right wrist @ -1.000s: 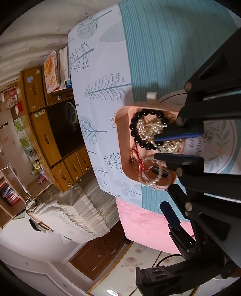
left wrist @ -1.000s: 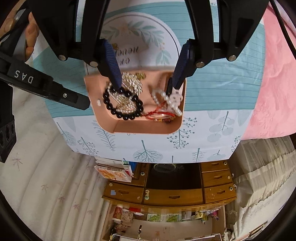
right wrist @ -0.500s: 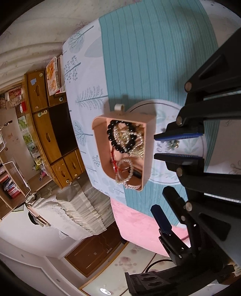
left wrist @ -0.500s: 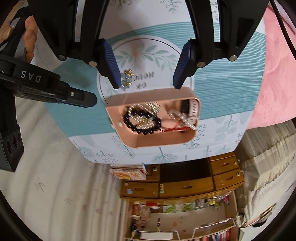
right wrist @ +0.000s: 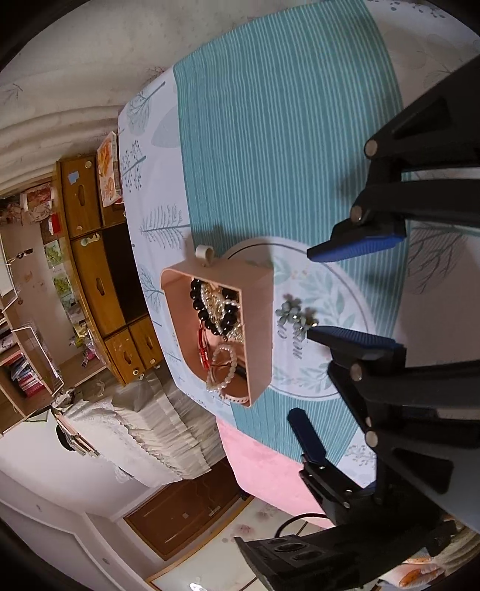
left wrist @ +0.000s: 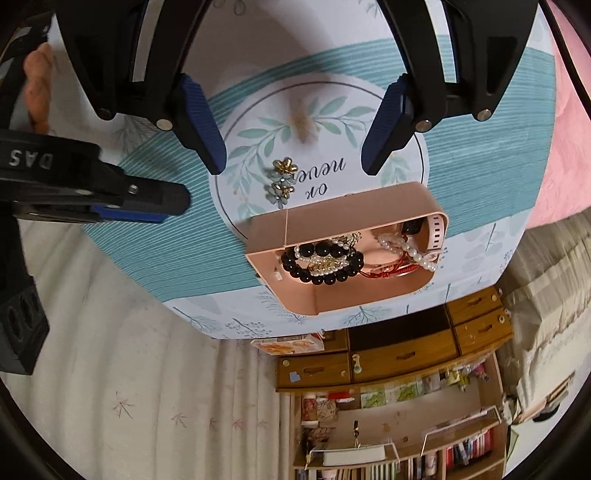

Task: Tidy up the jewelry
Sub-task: 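Grasp the gold flower earring with the left tool while the right tool grasps the silver flower earring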

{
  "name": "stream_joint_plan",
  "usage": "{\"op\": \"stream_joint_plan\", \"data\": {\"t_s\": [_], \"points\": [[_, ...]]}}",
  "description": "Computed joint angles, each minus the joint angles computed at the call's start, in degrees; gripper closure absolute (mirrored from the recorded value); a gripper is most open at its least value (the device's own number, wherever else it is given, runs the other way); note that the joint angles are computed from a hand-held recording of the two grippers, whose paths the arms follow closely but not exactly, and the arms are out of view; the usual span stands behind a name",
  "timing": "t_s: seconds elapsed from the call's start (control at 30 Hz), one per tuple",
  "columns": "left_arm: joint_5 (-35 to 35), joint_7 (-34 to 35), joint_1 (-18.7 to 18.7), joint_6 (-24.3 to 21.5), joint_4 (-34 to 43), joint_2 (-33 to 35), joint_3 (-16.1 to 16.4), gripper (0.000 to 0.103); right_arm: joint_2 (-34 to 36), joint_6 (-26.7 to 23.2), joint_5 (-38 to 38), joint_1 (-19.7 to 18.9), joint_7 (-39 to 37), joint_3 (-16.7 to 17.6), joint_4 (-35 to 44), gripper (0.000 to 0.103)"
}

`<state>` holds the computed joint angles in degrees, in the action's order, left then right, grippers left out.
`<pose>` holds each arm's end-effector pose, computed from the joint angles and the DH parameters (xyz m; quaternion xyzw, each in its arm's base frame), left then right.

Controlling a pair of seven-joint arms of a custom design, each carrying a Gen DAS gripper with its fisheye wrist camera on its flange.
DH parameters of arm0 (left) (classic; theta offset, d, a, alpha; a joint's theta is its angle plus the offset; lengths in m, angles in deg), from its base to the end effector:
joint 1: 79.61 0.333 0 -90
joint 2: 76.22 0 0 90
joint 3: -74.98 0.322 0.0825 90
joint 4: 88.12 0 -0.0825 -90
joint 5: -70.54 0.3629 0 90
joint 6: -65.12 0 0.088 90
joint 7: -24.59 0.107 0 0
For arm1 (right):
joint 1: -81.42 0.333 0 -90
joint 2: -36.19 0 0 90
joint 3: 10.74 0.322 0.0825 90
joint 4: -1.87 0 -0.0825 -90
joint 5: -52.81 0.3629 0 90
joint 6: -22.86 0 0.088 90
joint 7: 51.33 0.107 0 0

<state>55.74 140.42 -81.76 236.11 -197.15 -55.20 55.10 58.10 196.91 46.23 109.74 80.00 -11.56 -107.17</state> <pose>0.6242 -0.2065 0.4190 -0.4635 0.8056 -0.3247 0.1754 0.5826 0.3143 0.4070 -0.6139 0.6985 -0.0956 0.3551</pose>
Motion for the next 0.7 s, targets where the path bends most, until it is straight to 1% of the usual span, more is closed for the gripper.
{"op": "stream_joint_plan", "data": {"t_s": [0.07, 0.13, 0.23, 0.27, 0.3, 0.37, 0.47, 0.53, 0.6, 0.63, 0.67, 0.7], "points": [[1.57, -0.75, -1.24, 0.12, 0.94, 1.23, 1.3, 0.029, 0.16, 0.94, 1.38, -1.47, -0.87, 1.5, -0.64, 0.067], [2.66, -0.98, -1.63, 0.27, 1.66, 2.31, 1.59, 0.031, 0.55, 1.28, 2.24, -2.01, -1.5, 2.02, -0.63, 0.067], [6.11, -3.11, -4.04, 0.39, 2.64, 3.65, 4.18, 0.041, 0.66, 1.92, 3.44, -2.49, -2.26, 2.52, -1.04, 0.067], [7.24, -4.01, -4.75, -0.34, 3.49, 4.38, 4.98, 0.047, 0.71, 2.1, 3.89, -2.81, -2.67, 2.87, -1.11, 0.067], [7.72, -4.43, -4.69, -0.95, 4.05, 4.82, 4.94, 0.052, 0.77, 2.25, 4.35, -3.13, -3.1, 3.25, -1.17, 0.067], [8.23, -4.97, -4.39, -1.81, 5.11, 5.69, 4.55, 0.056, 1.15, 1.97, 5.17, -3.58, -3.95, 3.82, -0.72, 0.067], [9.16, -5.74, -4.58, -1.65, 5.92, 6.49, 4.54, 0.056, 1.71, 1.19, 5.64, -3.41, -4.89, 3.85, 0.23, 0.067], [9.87, -6.15, -4.78, -1.67, 6.38, 6.92, 4.66, 0.062, 2.15, 0.42, 5.7, -3.17, -5.37, 3.72, 1.07, 0.067], [9.75, -5.99, -4.2, -3.38, 7.72, 7.78, 3.86, 0.08, 2.56, -0.35, 5.61, -3.0, -5.9, 3.63, 1.97, 0.067], [8.98, -5.12, -3.18, -4.51, 8.4, 8.29, 2.6, 0.085, 2.74, -0.71, 5.42, -2.7, -5.97, 3.35, 2.35, 0.067], [8.05, -4.19, -2.28, -4.29, 8.38, 8.42, 1.48, 0.086, 2.93, -1.1, 5.19, -2.41, -6.01, 3.08, 2.8, 0.067], [7.81, -4.08, -2.34, -4.33, 8.54, 8.55, 1.49, 0.086, 3.05, -1.33, 5.05, -2.29, -6.12, 2.98, 3.05, 0.067]]}}
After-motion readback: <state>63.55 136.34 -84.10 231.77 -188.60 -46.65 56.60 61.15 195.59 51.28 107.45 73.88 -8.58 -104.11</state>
